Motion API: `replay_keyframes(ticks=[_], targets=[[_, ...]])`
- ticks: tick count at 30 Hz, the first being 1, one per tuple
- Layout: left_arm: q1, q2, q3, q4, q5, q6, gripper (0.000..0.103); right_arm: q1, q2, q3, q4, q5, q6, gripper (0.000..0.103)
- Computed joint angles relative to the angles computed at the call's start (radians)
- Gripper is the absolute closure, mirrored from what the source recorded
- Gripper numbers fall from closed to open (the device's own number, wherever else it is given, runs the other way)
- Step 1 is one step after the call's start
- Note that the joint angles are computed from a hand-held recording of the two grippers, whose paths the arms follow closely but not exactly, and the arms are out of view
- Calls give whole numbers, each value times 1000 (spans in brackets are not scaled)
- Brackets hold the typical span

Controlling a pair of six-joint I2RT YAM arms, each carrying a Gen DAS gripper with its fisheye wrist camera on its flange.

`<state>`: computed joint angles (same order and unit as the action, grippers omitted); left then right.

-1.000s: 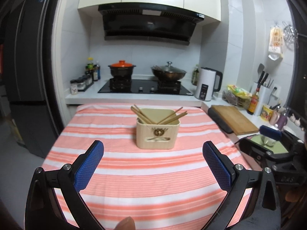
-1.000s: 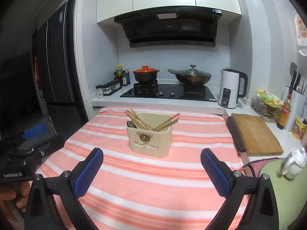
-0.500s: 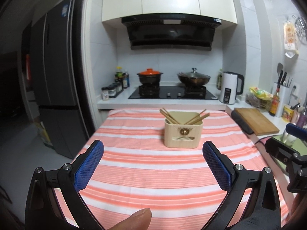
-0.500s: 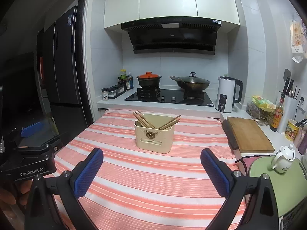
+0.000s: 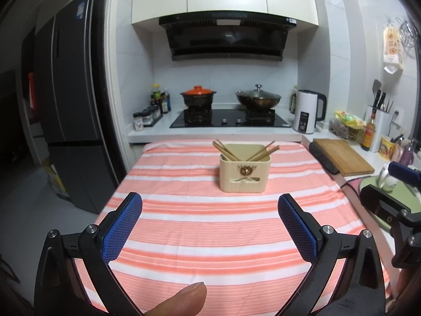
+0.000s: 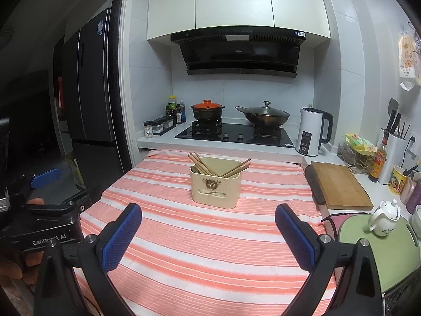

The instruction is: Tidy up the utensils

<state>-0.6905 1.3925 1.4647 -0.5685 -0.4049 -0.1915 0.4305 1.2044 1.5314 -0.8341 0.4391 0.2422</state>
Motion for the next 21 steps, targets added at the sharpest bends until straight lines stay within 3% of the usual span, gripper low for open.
replay_keyframes(ticks=[21], targets=[[5,21,25,-30,1,-16,0,17,-3,7,-19,-6,8,0]])
